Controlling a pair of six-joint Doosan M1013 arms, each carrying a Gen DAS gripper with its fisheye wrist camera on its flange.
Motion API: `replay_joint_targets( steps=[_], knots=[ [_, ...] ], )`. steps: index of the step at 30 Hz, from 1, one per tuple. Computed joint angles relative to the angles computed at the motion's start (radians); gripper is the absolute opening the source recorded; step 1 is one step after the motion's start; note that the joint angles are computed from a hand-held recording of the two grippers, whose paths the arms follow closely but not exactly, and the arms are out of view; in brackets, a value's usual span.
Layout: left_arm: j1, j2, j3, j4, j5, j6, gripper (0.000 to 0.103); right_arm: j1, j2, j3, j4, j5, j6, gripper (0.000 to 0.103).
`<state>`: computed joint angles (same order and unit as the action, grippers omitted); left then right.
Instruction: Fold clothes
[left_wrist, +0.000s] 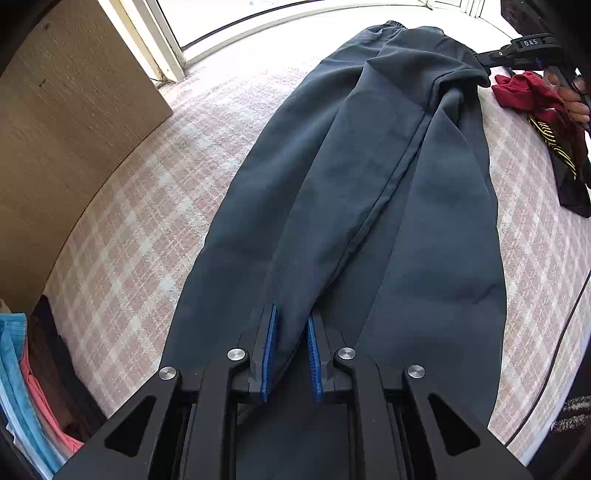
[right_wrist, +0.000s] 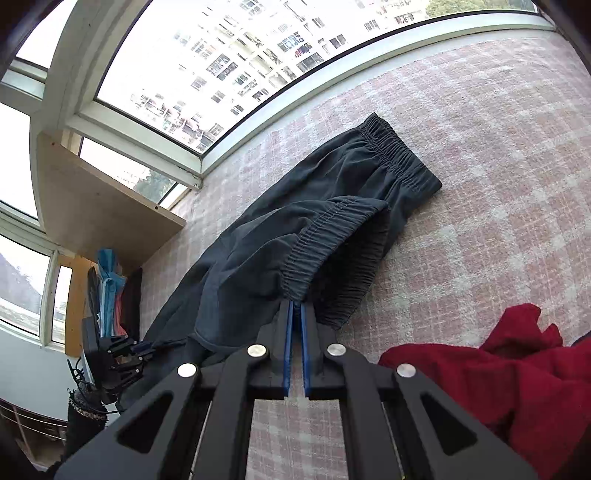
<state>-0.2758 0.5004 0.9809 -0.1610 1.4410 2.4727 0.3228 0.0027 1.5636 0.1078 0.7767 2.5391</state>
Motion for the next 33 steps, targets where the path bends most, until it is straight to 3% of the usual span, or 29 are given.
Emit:
replay_joint_targets(
  steps=[5,9,10,12,14,15,17,18,19,21,22,25,32,33],
  knots=[
    [0.024,0.007,-0.051,-0.092,0.051,-0.026,0.010,-0.003,-0.016,-0.068,-0.139,0.002,0.059,0.004],
    [0.019,0.049,-0.117,-0.086,0.053,-0.065,0.010,-0.052,0.080,-0.176,-0.156,0.073,0.062,0.004],
    [0.018,0.062,-0.134,-0.088,0.056,-0.076,0.012,-0.061,0.123,-0.221,-0.192,0.143,0.086,0.005],
    [0.016,0.094,-0.171,-0.075,0.060,-0.101,0.020,-0.068,0.239,-0.350,-0.278,0.393,0.046,0.007],
    [0.007,0.107,-0.180,-0.032,0.044,-0.128,0.028,-0.084,0.300,-0.403,-0.276,0.526,0.014,0.007],
    [0.004,0.110,-0.185,-0.009,0.040,-0.143,0.030,-0.094,0.297,-0.396,-0.243,0.521,0.012,0.007],
    [0.008,0.100,-0.176,-0.001,0.023,-0.151,0.031,-0.101,0.248,-0.326,-0.208,0.421,0.007,0.010],
    [0.012,0.089,-0.165,-0.006,0.011,-0.148,0.033,-0.099,0.227,-0.296,-0.203,0.388,-0.005,0.019],
    [0.015,0.074,-0.148,-0.005,-0.004,-0.149,0.038,-0.097,0.205,-0.268,-0.198,0.358,-0.019,0.036],
    [0.021,0.039,-0.111,-0.051,0.006,-0.125,0.047,-0.097,0.181,-0.227,-0.165,0.318,-0.068,0.047],
    [0.023,0.022,-0.093,-0.078,0.017,-0.110,0.053,-0.092,0.182,-0.223,-0.172,0.323,-0.075,0.047],
    [0.001,-0.027,-0.024,-0.148,0.052,-0.033,0.061,-0.087,0.200,-0.222,-0.159,0.305,-0.118,0.047],
    [-0.101,-0.071,0.086,-0.079,-0.017,0.047,0.061,-0.105,0.259,-0.234,-0.042,0.256,-0.174,0.046],
    [-0.108,-0.067,0.086,-0.068,-0.018,0.043,0.061,-0.105,0.254,-0.227,-0.039,0.238,-0.172,0.034]
  ],
)
